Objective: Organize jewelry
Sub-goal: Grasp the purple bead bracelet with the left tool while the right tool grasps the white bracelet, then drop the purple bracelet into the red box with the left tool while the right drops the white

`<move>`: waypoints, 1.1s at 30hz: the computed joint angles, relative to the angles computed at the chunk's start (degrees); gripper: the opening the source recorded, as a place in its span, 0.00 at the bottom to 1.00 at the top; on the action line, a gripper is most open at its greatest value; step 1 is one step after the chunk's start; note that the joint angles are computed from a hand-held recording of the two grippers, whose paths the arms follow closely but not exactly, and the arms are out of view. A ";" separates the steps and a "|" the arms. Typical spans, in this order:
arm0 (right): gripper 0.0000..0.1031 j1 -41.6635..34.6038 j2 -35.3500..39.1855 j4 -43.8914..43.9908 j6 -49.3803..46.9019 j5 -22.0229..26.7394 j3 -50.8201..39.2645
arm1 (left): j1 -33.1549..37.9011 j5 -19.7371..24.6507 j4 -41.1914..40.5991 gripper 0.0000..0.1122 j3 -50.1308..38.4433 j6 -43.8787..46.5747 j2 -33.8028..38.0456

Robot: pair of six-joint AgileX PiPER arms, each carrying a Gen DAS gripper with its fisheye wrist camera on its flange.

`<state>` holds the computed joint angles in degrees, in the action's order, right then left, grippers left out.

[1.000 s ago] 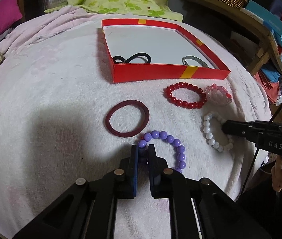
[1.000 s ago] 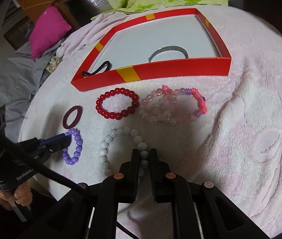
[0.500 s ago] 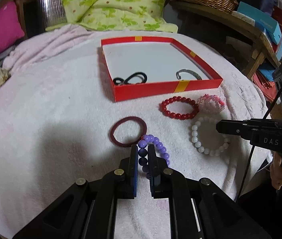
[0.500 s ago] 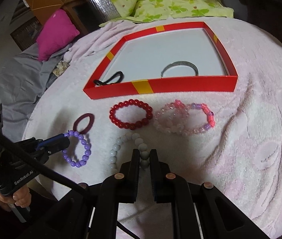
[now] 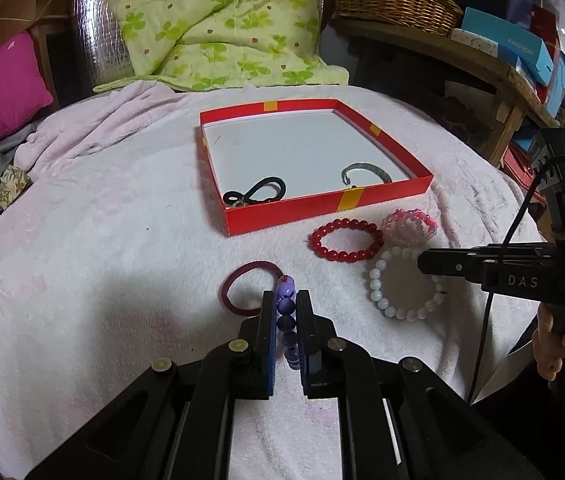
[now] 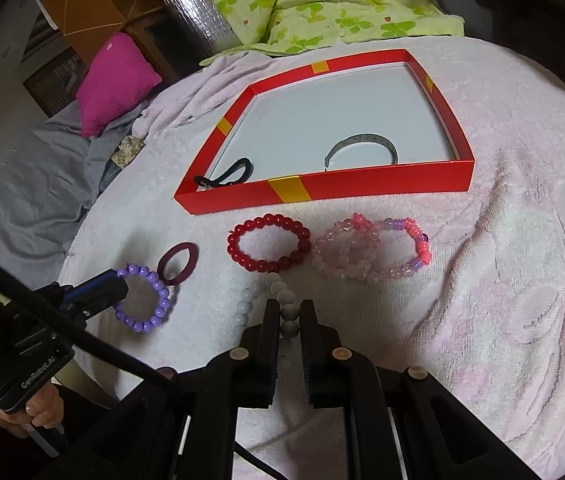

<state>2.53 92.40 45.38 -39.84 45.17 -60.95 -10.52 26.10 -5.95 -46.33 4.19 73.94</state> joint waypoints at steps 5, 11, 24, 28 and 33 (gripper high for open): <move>0.11 -1.81 0.03 1.90 -1.37 1.57 0.07 | 0.61 0.66 -0.93 0.09 -0.13 0.77 -0.81; 0.11 -4.29 0.23 4.14 -3.53 3.09 0.27 | 3.62 0.91 -3.96 0.09 0.21 3.94 -1.37; 0.11 -6.33 0.03 10.23 -7.11 6.15 0.57 | 7.32 0.63 -10.38 0.09 0.32 10.21 -1.03; 0.11 -5.91 -0.22 12.26 -7.57 6.64 0.25 | 7.16 0.07 -12.02 0.09 0.27 11.59 -0.89; 0.11 -5.81 -0.29 14.89 -7.64 7.38 -0.37 | 6.48 -0.17 -12.61 0.09 -0.18 11.81 0.22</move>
